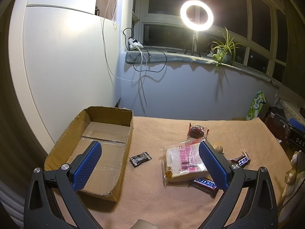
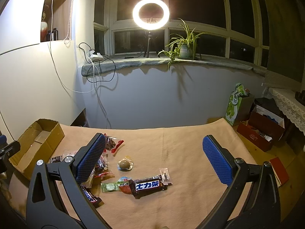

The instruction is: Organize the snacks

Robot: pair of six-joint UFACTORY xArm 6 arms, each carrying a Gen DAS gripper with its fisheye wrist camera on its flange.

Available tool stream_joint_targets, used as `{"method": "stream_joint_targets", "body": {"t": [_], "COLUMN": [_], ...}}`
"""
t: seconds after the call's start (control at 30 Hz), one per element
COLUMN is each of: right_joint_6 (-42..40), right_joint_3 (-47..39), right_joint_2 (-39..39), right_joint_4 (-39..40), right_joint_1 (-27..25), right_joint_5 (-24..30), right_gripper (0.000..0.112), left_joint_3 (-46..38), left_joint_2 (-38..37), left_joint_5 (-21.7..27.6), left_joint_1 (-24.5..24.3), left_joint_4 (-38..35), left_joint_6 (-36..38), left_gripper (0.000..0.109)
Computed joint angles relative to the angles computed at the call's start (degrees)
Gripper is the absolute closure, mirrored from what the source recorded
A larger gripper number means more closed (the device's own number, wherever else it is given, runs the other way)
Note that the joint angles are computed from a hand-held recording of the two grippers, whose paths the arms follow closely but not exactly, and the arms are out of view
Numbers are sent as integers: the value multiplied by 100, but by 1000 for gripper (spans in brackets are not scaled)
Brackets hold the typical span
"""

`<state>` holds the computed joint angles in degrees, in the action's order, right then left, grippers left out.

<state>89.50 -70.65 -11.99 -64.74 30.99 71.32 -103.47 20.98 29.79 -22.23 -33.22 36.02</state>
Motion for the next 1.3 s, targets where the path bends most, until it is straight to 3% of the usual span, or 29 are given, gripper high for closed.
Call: {"method": "stream_joint_targets", "body": {"t": [1.3], "right_joint_6": [0], "right_joint_3": [-70], "right_joint_2": [116], "right_joint_4": [31], "right_joint_1": [19], "right_joint_5": [25], "right_gripper": [9], "left_joint_3": [116], "left_joint_2": [-55], "left_joint_5": [-30], "left_joint_1": [-16], "left_joint_4": [-40], "left_joint_6": [21], "left_gripper": [7]}}
